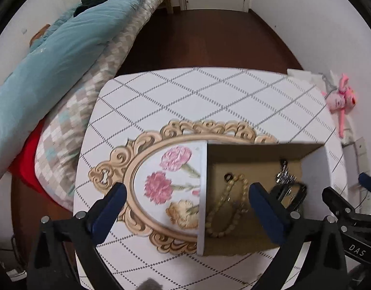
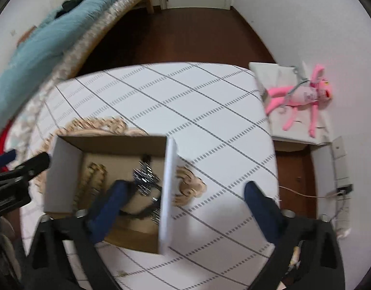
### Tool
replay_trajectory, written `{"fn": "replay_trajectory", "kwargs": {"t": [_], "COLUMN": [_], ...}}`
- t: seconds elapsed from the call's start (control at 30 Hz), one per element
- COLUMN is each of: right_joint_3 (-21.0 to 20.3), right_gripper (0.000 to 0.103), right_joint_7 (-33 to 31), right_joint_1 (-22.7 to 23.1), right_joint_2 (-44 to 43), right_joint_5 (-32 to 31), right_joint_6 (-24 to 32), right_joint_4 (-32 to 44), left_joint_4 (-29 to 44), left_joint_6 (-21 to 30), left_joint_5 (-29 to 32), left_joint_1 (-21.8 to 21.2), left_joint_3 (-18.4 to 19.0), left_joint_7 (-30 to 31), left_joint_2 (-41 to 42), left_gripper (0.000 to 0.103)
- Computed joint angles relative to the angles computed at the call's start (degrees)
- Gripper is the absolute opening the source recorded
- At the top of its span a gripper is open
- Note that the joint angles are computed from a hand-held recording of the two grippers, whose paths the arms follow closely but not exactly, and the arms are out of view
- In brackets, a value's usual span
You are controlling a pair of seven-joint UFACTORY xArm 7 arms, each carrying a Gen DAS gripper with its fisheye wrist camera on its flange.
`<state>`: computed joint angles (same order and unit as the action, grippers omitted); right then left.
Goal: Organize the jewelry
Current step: 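Drop both black rings into the white box by opening both tools, then pick up a gold earring with the left tool while the right tool picks up the other earring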
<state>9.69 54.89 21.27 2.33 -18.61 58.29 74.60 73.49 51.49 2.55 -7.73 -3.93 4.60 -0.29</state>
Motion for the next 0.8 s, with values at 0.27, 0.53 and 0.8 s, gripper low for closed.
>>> {"fn": "replay_trajectory", "kwargs": {"t": [0.27, 0.53, 0.8], "right_joint_3": [1.0, 3.0, 6.9], "right_gripper": [0.102, 0.102, 0.102], "right_joint_7": [2.5, 7.8, 14.5], "right_joint_1": [1.3, 2.3, 3.0], "right_joint_2": [-0.8, -5.4, -12.4], "right_joint_5": [-0.1, -3.6, -9.0], "right_joint_6": [0.4, 1.5, 6.3], "right_joint_4": [-2.4, -4.8, -6.1], "left_joint_4": [-6.6, -12.3, -16.3], "left_joint_6": [-1.6, -4.7, -6.1], "left_joint_5": [-1.7, -2.3, -5.2], "left_joint_1": [0.0, 0.7, 0.7], "left_joint_3": [0.1, 0.5, 1.8], "left_joint_7": [0.9, 0.3, 2.8], "left_joint_2": [-4.8, -12.4, -21.0], "left_gripper": [0.103, 0.103, 0.103]}}
